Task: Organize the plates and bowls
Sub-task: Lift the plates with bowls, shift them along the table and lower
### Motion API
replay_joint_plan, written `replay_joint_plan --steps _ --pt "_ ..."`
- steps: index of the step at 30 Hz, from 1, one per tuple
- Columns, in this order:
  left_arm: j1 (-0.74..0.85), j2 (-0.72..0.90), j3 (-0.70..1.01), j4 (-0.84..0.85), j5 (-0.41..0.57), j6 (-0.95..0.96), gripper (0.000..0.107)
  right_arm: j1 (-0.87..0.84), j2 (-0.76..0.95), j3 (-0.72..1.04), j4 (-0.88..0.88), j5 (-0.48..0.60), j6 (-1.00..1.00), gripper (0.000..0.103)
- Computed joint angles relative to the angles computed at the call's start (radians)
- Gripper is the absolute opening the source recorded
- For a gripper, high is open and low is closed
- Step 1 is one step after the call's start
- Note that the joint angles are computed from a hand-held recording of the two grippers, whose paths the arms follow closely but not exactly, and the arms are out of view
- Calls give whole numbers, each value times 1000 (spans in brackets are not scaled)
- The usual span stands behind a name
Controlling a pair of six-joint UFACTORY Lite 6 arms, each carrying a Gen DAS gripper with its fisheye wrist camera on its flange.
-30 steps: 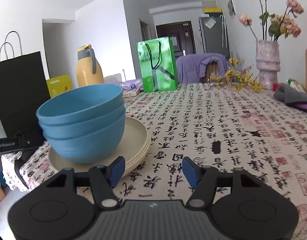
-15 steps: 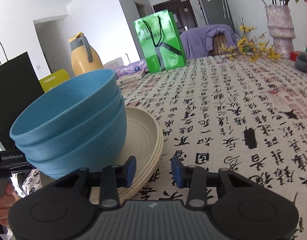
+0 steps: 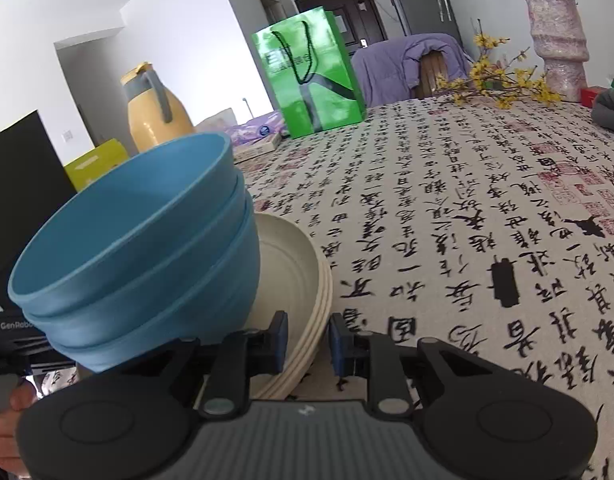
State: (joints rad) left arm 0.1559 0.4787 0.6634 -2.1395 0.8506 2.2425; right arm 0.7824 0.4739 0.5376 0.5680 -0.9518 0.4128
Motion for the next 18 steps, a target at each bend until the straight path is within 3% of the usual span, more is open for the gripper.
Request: replay_joint_plan --steps 10,18 --pt "-188 121 238 -64 -118 -145 27 -245 -13 23 -180 71 -16 19" --pt "-273 286 538 -9 -231 -308 27 -486 68 193 -433 185 30 18"
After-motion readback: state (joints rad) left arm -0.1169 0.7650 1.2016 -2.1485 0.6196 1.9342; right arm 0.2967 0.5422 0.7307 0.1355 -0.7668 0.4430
